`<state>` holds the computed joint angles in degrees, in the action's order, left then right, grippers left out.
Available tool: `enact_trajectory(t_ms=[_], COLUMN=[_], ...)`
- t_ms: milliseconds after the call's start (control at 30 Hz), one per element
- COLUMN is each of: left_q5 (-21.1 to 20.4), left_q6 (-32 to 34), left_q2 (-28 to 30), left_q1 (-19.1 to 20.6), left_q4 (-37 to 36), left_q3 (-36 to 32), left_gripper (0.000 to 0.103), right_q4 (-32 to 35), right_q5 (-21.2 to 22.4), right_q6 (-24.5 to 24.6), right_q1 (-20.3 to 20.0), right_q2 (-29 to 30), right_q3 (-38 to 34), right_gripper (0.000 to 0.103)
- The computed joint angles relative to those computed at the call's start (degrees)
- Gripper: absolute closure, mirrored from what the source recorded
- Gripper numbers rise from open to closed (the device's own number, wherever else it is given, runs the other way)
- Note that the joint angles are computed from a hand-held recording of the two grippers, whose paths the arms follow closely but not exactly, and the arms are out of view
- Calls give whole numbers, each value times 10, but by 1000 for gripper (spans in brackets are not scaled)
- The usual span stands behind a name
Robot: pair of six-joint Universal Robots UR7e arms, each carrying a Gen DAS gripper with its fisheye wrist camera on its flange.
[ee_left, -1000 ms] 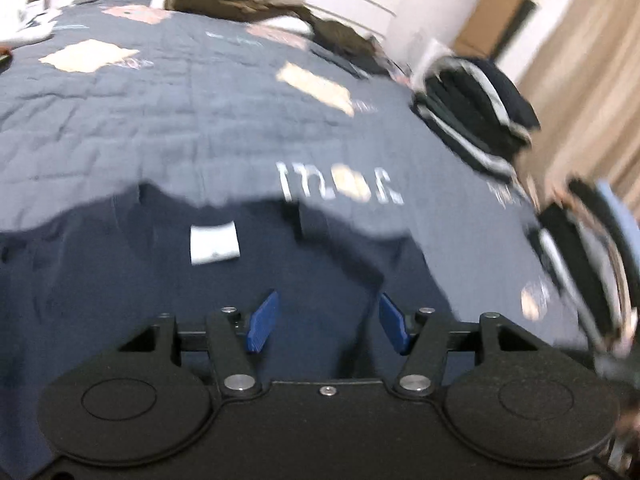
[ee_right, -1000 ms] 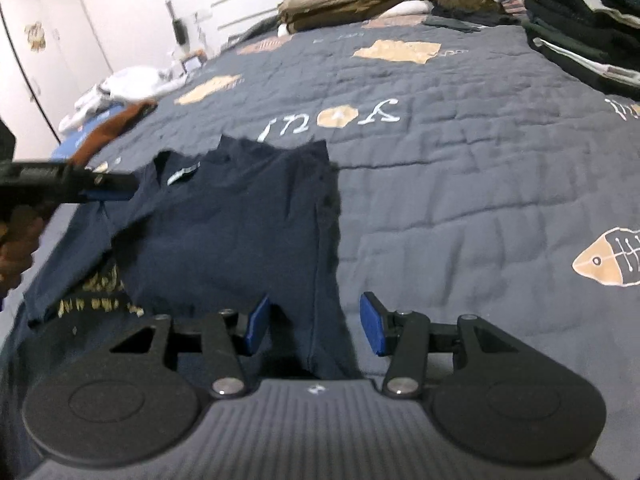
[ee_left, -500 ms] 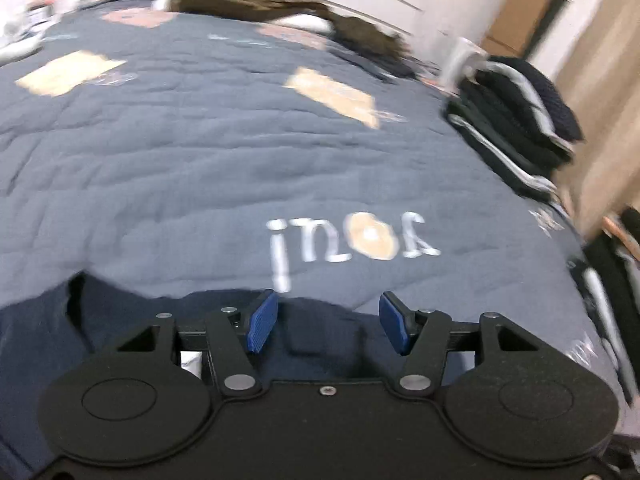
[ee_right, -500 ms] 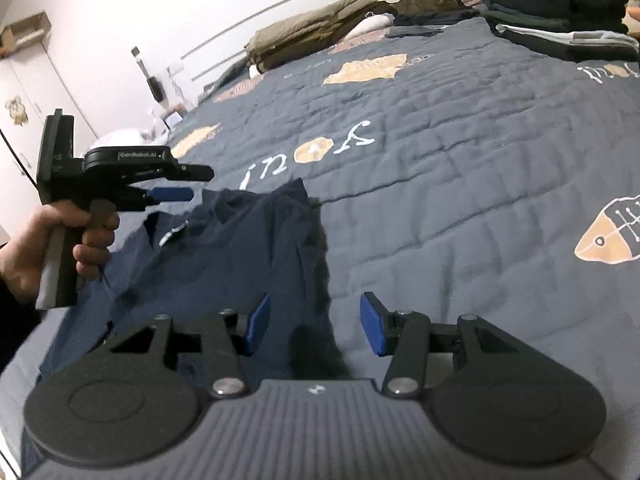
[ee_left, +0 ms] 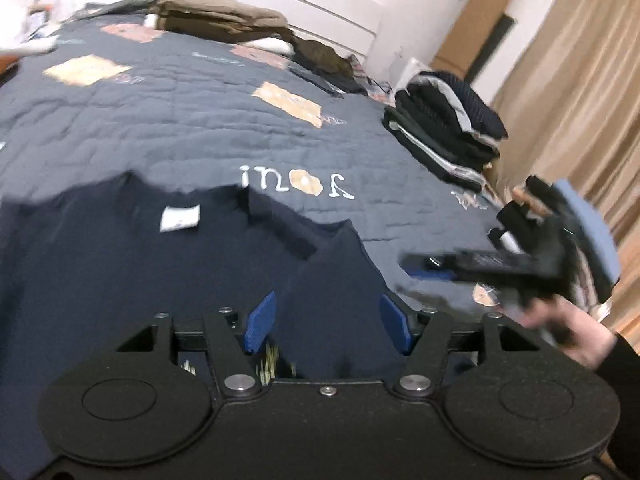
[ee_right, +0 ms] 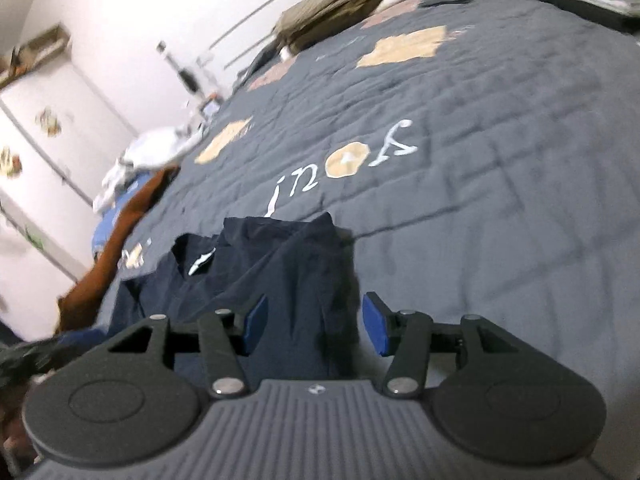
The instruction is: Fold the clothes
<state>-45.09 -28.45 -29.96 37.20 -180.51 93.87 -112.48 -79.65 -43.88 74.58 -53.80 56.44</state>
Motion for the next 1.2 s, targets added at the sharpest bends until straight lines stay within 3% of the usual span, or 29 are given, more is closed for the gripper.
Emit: enact_trajectory(t_ms=[233,433,567,633,700,733,1100,1200], left_q5=[-14,-24,-14,-14,-18,-17,-9,-8], left_q6=[24,11,12,13,16,21,40,39], left_q2=[-2,-11,-15,-17,-17,-17,-17,-18], left_q1=[-11,-9,-11,-13,-14,-15,-22,-23], left_q4=[-159,-160,-171,-177,-178,-177,-201,-199], left_q3=[53,68,74,78,78,77,77,77], left_gripper=[39,39,39,39,39,39,39,39], right_q4=[48,98,64,32,26,18,-154,-91], right_q5=[-23,-34,-61,-60,-58,-56,11,-59], right_q6=[1,13,4,31,69,81,69,67], right_q1=[26,31,38,36,33,31,21,28], right_q2=[77,118,117,114,122,123,87,126], right_q3=[-103,-155,-130,-114,-127,-130,-50,-117], right_gripper=[48,47,48,56,86,89,93,91])
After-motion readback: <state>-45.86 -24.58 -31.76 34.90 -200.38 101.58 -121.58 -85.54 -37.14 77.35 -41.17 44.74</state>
